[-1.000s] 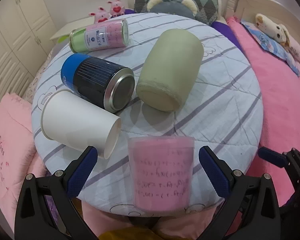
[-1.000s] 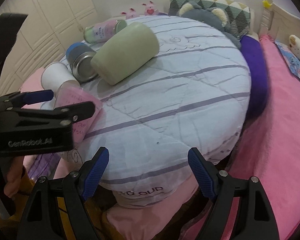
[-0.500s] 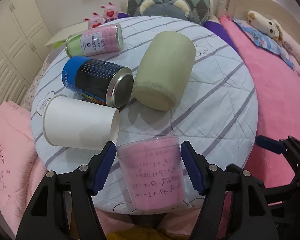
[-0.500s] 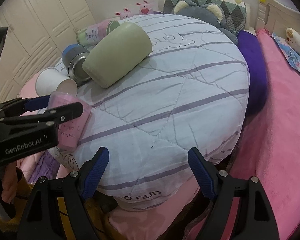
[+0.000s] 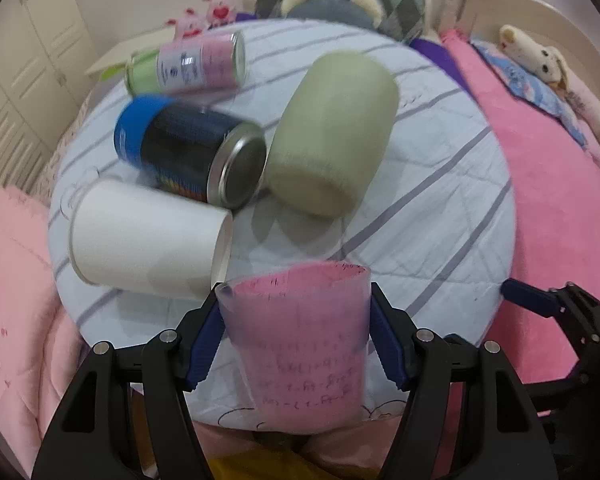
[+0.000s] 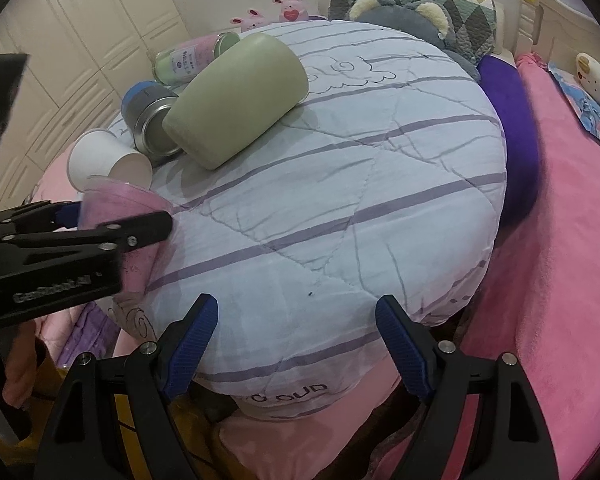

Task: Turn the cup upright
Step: 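Rotate the pink cup upright with the left gripper and lower it onto the table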

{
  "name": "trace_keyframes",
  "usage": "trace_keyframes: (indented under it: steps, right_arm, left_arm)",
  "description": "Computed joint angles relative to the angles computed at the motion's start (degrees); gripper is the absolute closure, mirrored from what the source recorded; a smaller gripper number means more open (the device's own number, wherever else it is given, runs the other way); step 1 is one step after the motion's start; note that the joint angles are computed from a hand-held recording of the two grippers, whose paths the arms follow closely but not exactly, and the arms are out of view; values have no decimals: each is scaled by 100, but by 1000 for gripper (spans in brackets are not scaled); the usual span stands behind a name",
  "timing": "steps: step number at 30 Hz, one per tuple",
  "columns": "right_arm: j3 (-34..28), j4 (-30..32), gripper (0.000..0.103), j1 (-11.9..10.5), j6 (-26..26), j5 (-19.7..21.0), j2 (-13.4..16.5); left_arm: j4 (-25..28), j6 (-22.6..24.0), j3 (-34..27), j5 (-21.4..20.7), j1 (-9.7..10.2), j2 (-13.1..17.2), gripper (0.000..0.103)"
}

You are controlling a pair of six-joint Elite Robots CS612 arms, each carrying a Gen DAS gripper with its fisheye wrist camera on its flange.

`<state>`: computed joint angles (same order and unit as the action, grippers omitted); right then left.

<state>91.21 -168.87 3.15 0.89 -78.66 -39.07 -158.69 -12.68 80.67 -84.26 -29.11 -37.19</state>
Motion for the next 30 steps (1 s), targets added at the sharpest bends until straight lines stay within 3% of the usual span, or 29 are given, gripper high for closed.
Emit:
trace_keyframes:
  steps: [4,11,15,30]
  right_arm:
    - [-7,-13,20,0,22,-9,-7]
    - [3,-158,20,4,163,-130,-22]
    - [-17,-130,20,-10,291,-178,-11]
    - [19,-141,20,14,414,-334,-68]
  left_arm:
    - [-279,80,48,184,-36,-29,35]
    - [-266,123,-27,214,-21,19,34]
    - [-261,216,-10,302,-53,25,17]
    - [-455,353,151,276,-62,-69,17]
